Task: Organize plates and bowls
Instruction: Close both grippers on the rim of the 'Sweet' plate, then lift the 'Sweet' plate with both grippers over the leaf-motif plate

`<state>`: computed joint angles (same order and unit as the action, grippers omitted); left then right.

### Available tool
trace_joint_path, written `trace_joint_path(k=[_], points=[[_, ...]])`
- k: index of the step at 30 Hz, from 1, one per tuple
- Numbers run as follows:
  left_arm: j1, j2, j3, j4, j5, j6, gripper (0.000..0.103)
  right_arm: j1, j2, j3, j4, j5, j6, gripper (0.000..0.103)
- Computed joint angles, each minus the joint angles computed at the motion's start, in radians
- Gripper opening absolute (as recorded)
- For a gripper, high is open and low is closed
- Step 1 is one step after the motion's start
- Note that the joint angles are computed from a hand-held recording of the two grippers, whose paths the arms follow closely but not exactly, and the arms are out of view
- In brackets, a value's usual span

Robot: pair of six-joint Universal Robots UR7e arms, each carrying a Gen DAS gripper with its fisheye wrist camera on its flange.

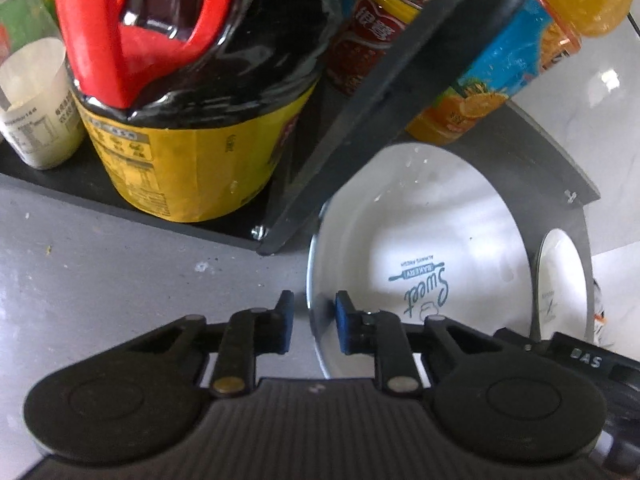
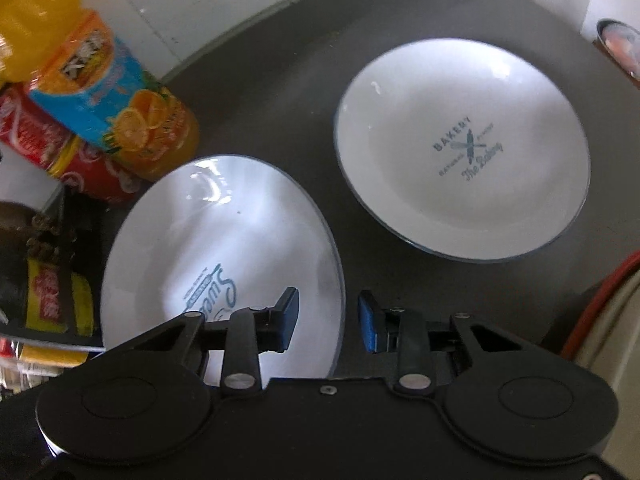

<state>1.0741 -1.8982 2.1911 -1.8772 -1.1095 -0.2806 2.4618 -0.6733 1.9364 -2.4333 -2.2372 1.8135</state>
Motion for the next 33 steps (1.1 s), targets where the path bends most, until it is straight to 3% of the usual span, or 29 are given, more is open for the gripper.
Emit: trace_joint_path(k=[9, 16, 23, 33], points=[[0.054, -0.005, -0.008, -0.037, -0.068, -0.01, 0.01, -0.01, 0.007, 0.056, -0.157, 0.009, 0.004, 0.019], [0.093, 0.008, -0.046, -0.019, -0.103, -0.033, 0.007, 0.006, 0.002, 0.05, -0.153, -0.005, -0.013, 0.015], [0.076, -0.023, -0.065, 0.001, -0.093, -0.023, 0.006, 0.044, -0.026, 0.059, -0.181, -0.059, -0.045, 0.006], [0.03, -0.081, -0.072, 0.057, -0.076, -0.064, 0.005, 0.084, -0.037, 0.053, -0.182, -0.045, -0.061, 0.007]])
